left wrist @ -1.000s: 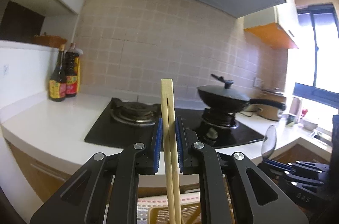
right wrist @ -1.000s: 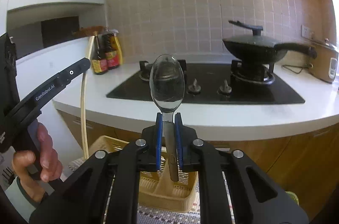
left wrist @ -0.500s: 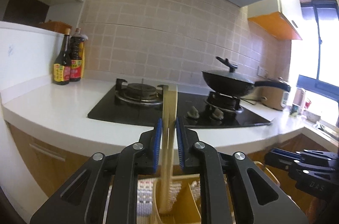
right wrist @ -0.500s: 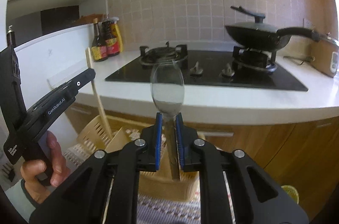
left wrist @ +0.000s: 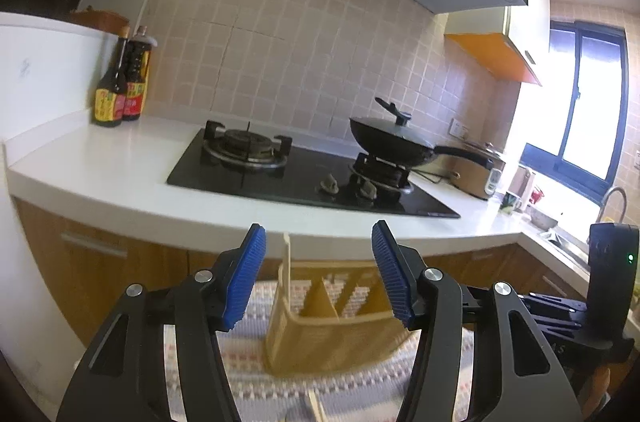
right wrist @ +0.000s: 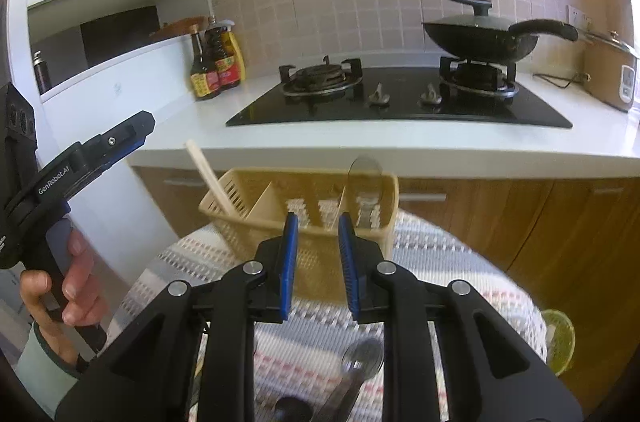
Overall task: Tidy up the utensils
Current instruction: 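Grasp a clear plastic spoon with the left tool while the right tool grasps the black ladle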
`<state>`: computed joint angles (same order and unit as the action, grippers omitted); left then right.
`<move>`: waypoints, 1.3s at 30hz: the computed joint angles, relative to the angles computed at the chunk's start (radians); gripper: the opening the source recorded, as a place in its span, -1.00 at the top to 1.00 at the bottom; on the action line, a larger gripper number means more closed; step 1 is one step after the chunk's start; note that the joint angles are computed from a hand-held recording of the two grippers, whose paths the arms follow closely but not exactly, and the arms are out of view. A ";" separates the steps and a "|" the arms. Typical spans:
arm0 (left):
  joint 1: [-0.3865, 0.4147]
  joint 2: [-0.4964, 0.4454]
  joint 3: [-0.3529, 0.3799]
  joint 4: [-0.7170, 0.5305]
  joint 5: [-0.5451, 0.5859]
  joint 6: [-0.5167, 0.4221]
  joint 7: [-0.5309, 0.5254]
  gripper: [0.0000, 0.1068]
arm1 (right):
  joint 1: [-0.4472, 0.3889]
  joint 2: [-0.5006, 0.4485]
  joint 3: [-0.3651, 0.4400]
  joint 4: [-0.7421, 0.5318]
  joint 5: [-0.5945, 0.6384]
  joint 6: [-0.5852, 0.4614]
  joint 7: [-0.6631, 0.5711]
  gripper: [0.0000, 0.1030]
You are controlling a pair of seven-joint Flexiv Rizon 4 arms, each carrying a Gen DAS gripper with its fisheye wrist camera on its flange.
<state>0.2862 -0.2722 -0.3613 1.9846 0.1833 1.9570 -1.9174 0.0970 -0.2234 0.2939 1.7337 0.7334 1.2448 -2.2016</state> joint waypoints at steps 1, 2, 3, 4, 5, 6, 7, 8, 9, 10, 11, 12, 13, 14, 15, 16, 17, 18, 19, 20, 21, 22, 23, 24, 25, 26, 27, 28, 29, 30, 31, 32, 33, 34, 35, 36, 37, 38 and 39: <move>0.031 0.016 -0.027 0.019 0.019 -0.002 -0.012 0.00 | -0.001 0.014 0.002 0.016 -0.002 -0.006 0.003 0.63; 0.046 0.031 -0.038 0.036 0.032 -0.005 -0.018 -0.01 | 0.007 0.028 -0.003 0.038 -0.019 -0.006 0.018 0.53; 0.053 0.042 -0.041 0.049 0.039 -0.008 -0.022 -0.02 | 0.014 0.039 -0.008 0.056 -0.032 -0.004 0.032 0.46; 0.066 0.058 -0.049 0.066 0.048 -0.014 -0.028 -0.03 | 0.022 0.051 -0.012 0.077 -0.042 0.002 0.045 0.35; 0.070 0.071 -0.049 0.081 0.049 -0.023 -0.033 -0.04 | 0.029 0.063 -0.016 0.097 -0.051 0.008 0.060 0.24; 0.067 0.084 -0.041 0.098 0.041 -0.031 -0.037 -0.06 | 0.032 0.077 -0.016 0.117 -0.051 0.005 0.069 0.19; 0.086 0.099 -0.054 0.121 0.039 -0.041 -0.049 -0.08 | 0.033 0.090 -0.017 0.132 -0.041 -0.008 0.067 0.14; 0.132 0.111 -0.095 0.139 0.052 -0.050 -0.066 -0.08 | 0.036 0.098 -0.021 0.142 -0.037 -0.019 0.068 0.14; 0.199 0.125 -0.159 0.161 0.066 -0.064 -0.081 -0.08 | 0.045 0.109 -0.027 0.165 -0.050 -0.027 0.088 0.14; 0.258 0.140 -0.217 0.184 0.065 -0.086 -0.078 -0.08 | 0.061 0.117 -0.037 0.191 -0.083 -0.025 0.131 0.14; 0.293 0.152 -0.252 0.205 0.055 -0.107 -0.066 -0.08 | 0.075 0.123 -0.047 0.217 -0.123 -0.028 0.182 0.14; 0.316 0.159 -0.277 0.219 0.042 -0.119 -0.050 -0.08 | 0.082 0.126 -0.053 0.232 -0.142 -0.041 0.209 0.14; 0.360 0.169 -0.327 0.242 0.025 -0.141 -0.025 -0.08 | 0.088 0.128 -0.058 0.244 -0.159 -0.065 0.235 0.14; 0.406 0.176 -0.385 0.265 -0.001 -0.161 0.008 -0.08 | 0.093 0.129 -0.063 0.258 -0.182 -0.098 0.270 0.14; 0.446 0.181 -0.438 0.285 -0.031 -0.176 0.041 -0.06 | 0.097 0.127 -0.067 0.267 -0.195 -0.125 0.291 0.14; 0.503 0.182 -0.514 0.307 -0.072 -0.191 0.086 -0.05 | 0.098 0.125 -0.069 0.274 -0.196 -0.147 0.301 0.14; 0.533 0.178 -0.557 0.322 -0.097 -0.202 0.116 -0.04 | 0.096 0.124 -0.069 0.279 -0.181 -0.172 0.301 0.15; 0.569 0.165 -0.612 0.337 -0.126 -0.230 0.156 -0.01 | 0.093 0.123 -0.069 0.281 -0.166 -0.190 0.296 0.15; 0.579 0.146 -0.634 0.343 -0.139 -0.247 0.184 0.09 | 0.092 0.122 -0.069 0.288 -0.153 -0.205 0.291 0.23; 0.575 0.133 -0.636 0.346 -0.149 -0.256 0.202 0.13 | 0.093 0.121 -0.069 0.299 -0.150 -0.211 0.292 0.31; 0.568 0.109 -0.637 0.349 -0.155 -0.274 0.225 0.18 | 0.097 0.120 -0.069 0.307 -0.152 -0.211 0.299 0.32; 0.546 0.093 -0.617 0.347 -0.159 -0.287 0.241 0.26 | 0.099 0.119 -0.069 0.318 -0.152 -0.209 0.306 0.37; 0.527 0.074 -0.600 0.346 -0.162 -0.303 0.259 0.31 | 0.102 0.116 -0.069 0.326 -0.154 -0.213 0.310 0.42; 0.510 0.062 -0.584 0.345 -0.169 -0.313 0.273 0.37 | 0.103 0.115 -0.068 0.329 -0.156 -0.218 0.313 0.44; 0.498 0.049 -0.572 0.342 -0.178 -0.331 0.289 0.40 | 0.105 0.114 -0.068 0.334 -0.161 -0.223 0.315 0.48; 0.482 0.040 -0.557 0.338 -0.188 -0.343 0.300 0.42 | 0.108 0.109 -0.070 0.330 -0.173 -0.228 0.321 0.51; 0.467 0.029 -0.539 0.331 -0.198 -0.364 0.313 0.46 | 0.114 0.105 -0.071 0.335 -0.196 -0.224 0.338 0.52; 0.451 0.020 -0.521 0.324 -0.208 -0.381 0.324 0.47 | 0.120 0.102 -0.070 0.341 -0.216 -0.219 0.352 0.52; 0.444 0.012 -0.513 0.321 -0.219 -0.389 0.336 0.48 | 0.123 0.100 -0.068 0.343 -0.227 -0.220 0.358 0.52; 0.460 0.000 -0.534 0.321 -0.237 -0.392 0.360 0.51 | 0.126 0.096 -0.068 0.344 -0.243 -0.220 0.370 0.52; 0.469 -0.008 -0.551 0.319 -0.255 -0.399 0.379 0.51 | 0.131 0.091 -0.067 0.345 -0.259 -0.216 0.384 0.52; 0.483 -0.018 -0.572 0.318 -0.271 -0.407 0.403 0.51 | 0.134 0.087 -0.067 0.346 -0.278 -0.216 0.398 0.52; 0.475 -0.022 -0.569 0.310 -0.280 -0.418 0.420 0.51 | 0.136 0.077 -0.067 0.340 -0.287 -0.218 0.404 0.52; 0.456 -0.021 -0.555 0.308 -0.286 -0.420 0.429 0.51 | 0.137 0.072 -0.065 0.339 -0.299 -0.221 0.413 0.53; 0.444 -0.016 -0.547 0.308 -0.294 -0.422 0.440 0.51 | 0.142 0.068 -0.063 0.344 -0.316 -0.208 0.426 0.55; 0.433 -0.014 -0.539 0.306 -0.301 -0.428 0.453 0.51 | 0.146 0.067 -0.061 0.349 -0.334 -0.200 0.437 0.57; 0.423 -0.014 -0.532 0.304 -0.308 -0.430 0.467 0.52 | 0.150 0.063 -0.060 0.351 -0.350 -0.193 0.450 0.60; 0.415 -0.015 -0.526 0.302 -0.316 -0.436 0.482 0.54 | 0.151 0.062 -0.058 0.353 -0.360 -0.189 0.458 0.61; 0.404 -0.017 -0.518 0.299 -0.325 -0.441 0.493 0.58 | 0.160 0.058 -0.058 0.358 -0.386 -0.177 0.480 0.61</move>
<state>0.6897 -0.2893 -0.8794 2.2833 -0.1418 1.5161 -1.4245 0.2565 -0.1651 0.2361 2.0917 0.3475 1.0677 -1.7214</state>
